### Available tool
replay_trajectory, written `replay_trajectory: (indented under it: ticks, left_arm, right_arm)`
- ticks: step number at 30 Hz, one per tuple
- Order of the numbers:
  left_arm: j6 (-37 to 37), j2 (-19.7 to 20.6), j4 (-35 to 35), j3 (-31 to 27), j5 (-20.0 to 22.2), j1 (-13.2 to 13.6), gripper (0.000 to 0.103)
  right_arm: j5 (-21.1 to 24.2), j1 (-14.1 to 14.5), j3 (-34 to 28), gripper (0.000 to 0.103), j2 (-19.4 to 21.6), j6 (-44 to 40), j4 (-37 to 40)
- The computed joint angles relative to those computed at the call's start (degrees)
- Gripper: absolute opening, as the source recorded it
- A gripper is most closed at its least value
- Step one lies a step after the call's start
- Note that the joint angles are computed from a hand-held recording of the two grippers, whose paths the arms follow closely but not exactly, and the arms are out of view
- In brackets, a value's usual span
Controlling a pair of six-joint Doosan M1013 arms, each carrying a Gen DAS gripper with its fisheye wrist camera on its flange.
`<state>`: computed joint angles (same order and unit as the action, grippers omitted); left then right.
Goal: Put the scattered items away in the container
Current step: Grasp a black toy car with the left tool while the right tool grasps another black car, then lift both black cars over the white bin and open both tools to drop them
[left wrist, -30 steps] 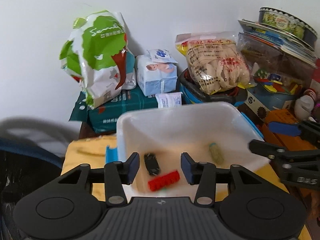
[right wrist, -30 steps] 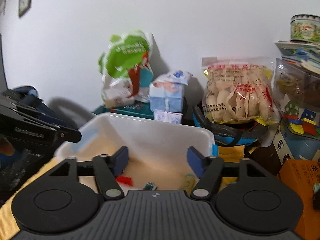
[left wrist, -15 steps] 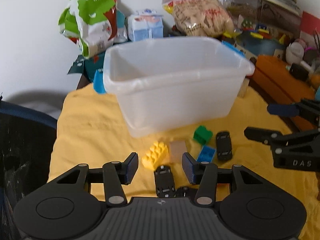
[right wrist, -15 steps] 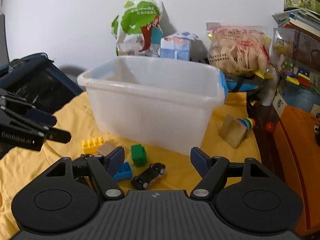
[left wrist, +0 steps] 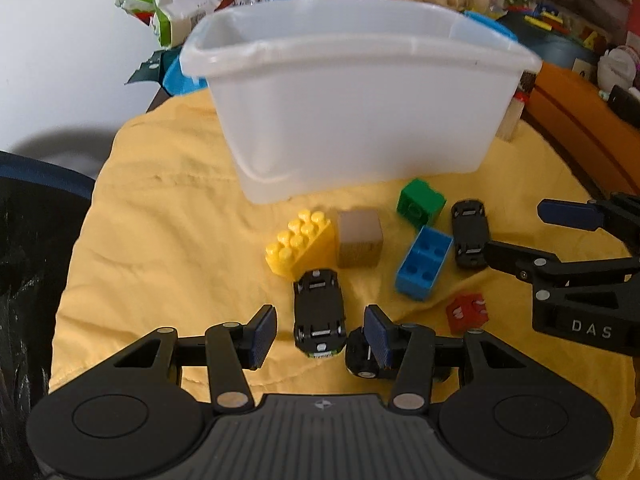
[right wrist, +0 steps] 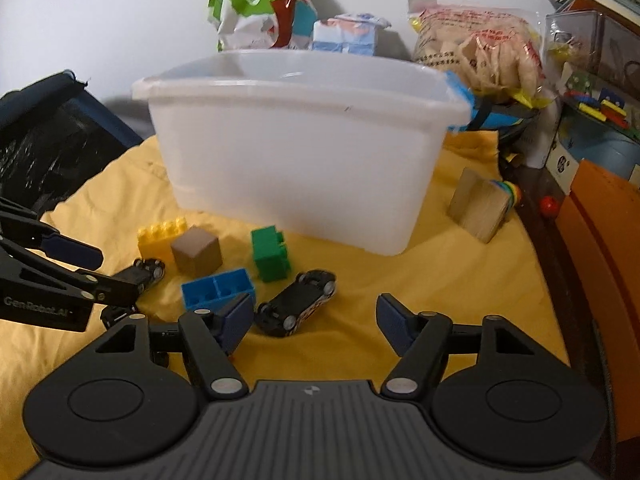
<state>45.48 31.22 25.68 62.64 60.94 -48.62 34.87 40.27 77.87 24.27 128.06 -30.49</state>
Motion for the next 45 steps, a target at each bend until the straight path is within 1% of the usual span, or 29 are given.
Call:
replay_trajectory:
  ticks: [4,6,9,10,11,13,14,17,21,22,23,24,26,27,29,32,37,45]
  left_arm:
    - [0.0,0.2,-0.4,0.4,0.0,0.0,0.052]
    - [-0.1,0.2,-0.3,0.6,-0.3,0.0,0.052]
    - [0.2,0.5,-0.4,0.2,-0.2,0.1,0.052]
    - [0.3,0.6,-0.3,0.1,-0.2,0.2,0.052]
    - [0.3,0.6,-0.3,0.1,-0.2,0.3,0.052]
    - [0.4,0.8,-0.5,0.2,-0.1,0.5,0.053]
    - [0.4,0.9,-0.5,0.2,-0.2,0.5,0.055]
    - [1.2,1.4,0.1,-0.6,-0.2,0.5,0.055]
    - [2.2,2.0,0.1,-1.4,-0.7,0.7,0.055]
    - [2.2,2.0,-0.1,-1.3,-1.2,0.8,0.053]
    - [2.1,1.8,-0.3,-0.9,-1.9,0.9,0.047]
    - [2.2,1.7,-0.2,-0.5,-2.6,1.0,0.045]
    - [2.7,1.6,-0.3,-0.4,-2.8,1.0,0.044]
    - [2.9,1.7,-0.2,-0.5,-2.9,1.0,0.044]
    - [3.1,1.6,-0.5,-0.3,-3.3,1.0,0.038]
    - [3.2,1.4,-0.9,-0.1,-3.9,1.0,0.033]
    - [2.4,0.6,-1.1,0.8,-4.8,1.1,0.032]
    - [-0.3,-1.3,0.7,2.4,-5.6,0.8,0.032]
  right_arm:
    - [0.1,0.4,0.0,0.07,0.5,0.5,-0.8]
    - [0.3,0.5,-0.4,0.07,0.9,0.1,0.2]
    - [0.8,0.8,-1.1,0.065,1.6,1.7,-1.4]
    - [1.1,0.9,-1.4,0.061,1.8,2.8,-2.6]
    - [1.9,1.0,-1.8,0.06,2.1,3.6,-3.4]
    - [3.3,1.0,-2.7,0.056,2.7,3.8,-2.6]
    - [3.5,0.9,-2.8,0.056,2.9,3.8,-2.0]
    - [4.0,1.1,-3.3,0.055,3.4,3.3,-1.9]
    - [4.4,1.3,-4.2,0.055,4.2,4.9,-2.2]
    - [4.5,1.2,-4.4,0.055,4.4,5.0,-2.0]
    - [4.4,1.2,-4.5,0.055,4.6,5.1,-1.8]
    - [4.1,1.1,-4.6,0.054,4.7,5.4,-1.6]
    - [3.5,0.9,-4.7,0.046,4.9,4.9,-0.7]
    - [3.2,0.8,-4.7,0.045,4.9,4.4,0.0]
    - [2.8,0.7,-4.6,0.041,4.8,3.7,1.1]
    - [2.1,0.5,-4.1,0.035,4.4,2.9,2.1]
    - [0.7,0.5,-2.5,0.034,3.3,5.2,0.0]
    - [-0.7,0.6,-0.8,0.034,1.8,6.6,-2.1]
